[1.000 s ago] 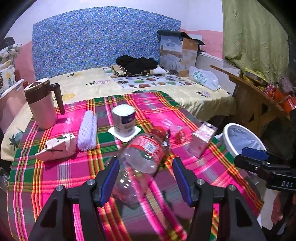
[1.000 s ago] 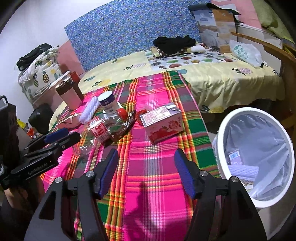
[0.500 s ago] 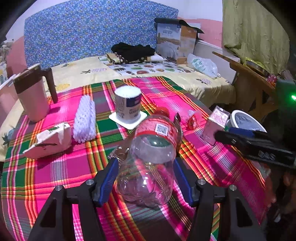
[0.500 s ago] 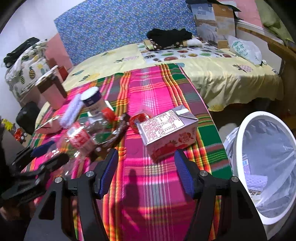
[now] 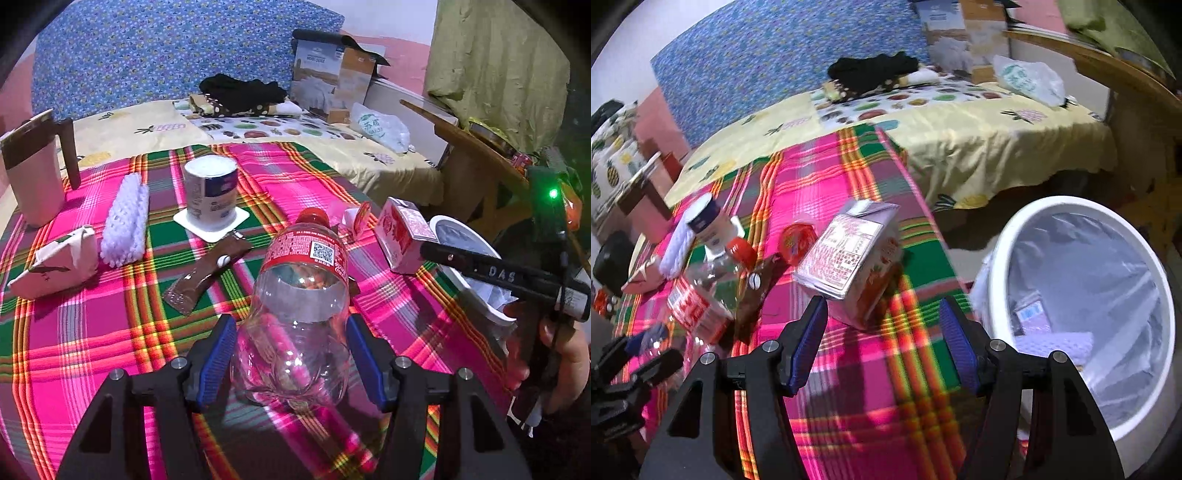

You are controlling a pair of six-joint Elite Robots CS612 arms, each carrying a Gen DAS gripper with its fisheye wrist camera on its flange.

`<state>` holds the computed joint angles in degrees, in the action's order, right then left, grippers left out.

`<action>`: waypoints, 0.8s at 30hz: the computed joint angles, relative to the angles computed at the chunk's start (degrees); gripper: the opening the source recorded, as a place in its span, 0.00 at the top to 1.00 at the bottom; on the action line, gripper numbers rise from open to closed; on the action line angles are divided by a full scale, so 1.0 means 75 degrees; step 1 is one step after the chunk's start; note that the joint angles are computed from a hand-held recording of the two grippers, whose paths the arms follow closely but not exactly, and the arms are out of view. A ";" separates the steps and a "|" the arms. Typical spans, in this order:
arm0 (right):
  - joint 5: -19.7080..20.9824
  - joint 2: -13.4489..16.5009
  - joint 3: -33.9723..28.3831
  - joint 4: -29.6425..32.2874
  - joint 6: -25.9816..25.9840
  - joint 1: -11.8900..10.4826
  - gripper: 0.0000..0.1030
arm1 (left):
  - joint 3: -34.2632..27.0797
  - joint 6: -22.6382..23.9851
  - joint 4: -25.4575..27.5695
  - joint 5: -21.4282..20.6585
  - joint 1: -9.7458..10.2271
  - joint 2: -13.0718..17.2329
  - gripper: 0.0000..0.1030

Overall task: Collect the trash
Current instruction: 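Grasp the plastic bottle with the left tool while the right tool grasps the pink juice carton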

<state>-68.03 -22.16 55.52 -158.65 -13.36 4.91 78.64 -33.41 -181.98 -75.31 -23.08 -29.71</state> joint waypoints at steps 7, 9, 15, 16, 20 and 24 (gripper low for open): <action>0.0237 0.0107 -0.0146 -0.0219 0.0024 0.0125 0.38 | -0.0224 -0.0019 0.0265 0.0133 -0.0027 0.0073 0.40; 0.0145 0.0224 -0.0358 -0.0076 -0.0004 0.0166 0.38 | -0.0314 0.0027 0.0389 0.0173 -0.0030 0.0105 0.40; 0.0043 0.0372 -0.0672 0.0332 -0.0055 0.0177 0.42 | -0.0543 0.0034 0.0718 0.0284 -0.0047 0.0169 0.40; 0.0074 0.0364 -0.0662 0.0350 -0.0070 0.0168 0.50 | -0.0561 0.0006 0.0717 0.0292 -0.0049 0.0170 0.40; 0.0170 0.0322 -0.0600 0.0406 -0.0169 0.0132 0.62 | -0.0620 0.0046 0.0711 0.0352 -0.0042 0.0172 0.40; 0.0305 0.0294 -0.0547 0.0415 -0.0209 0.0094 0.62 | -0.0847 0.0013 0.1136 0.0205 0.0000 0.0258 0.39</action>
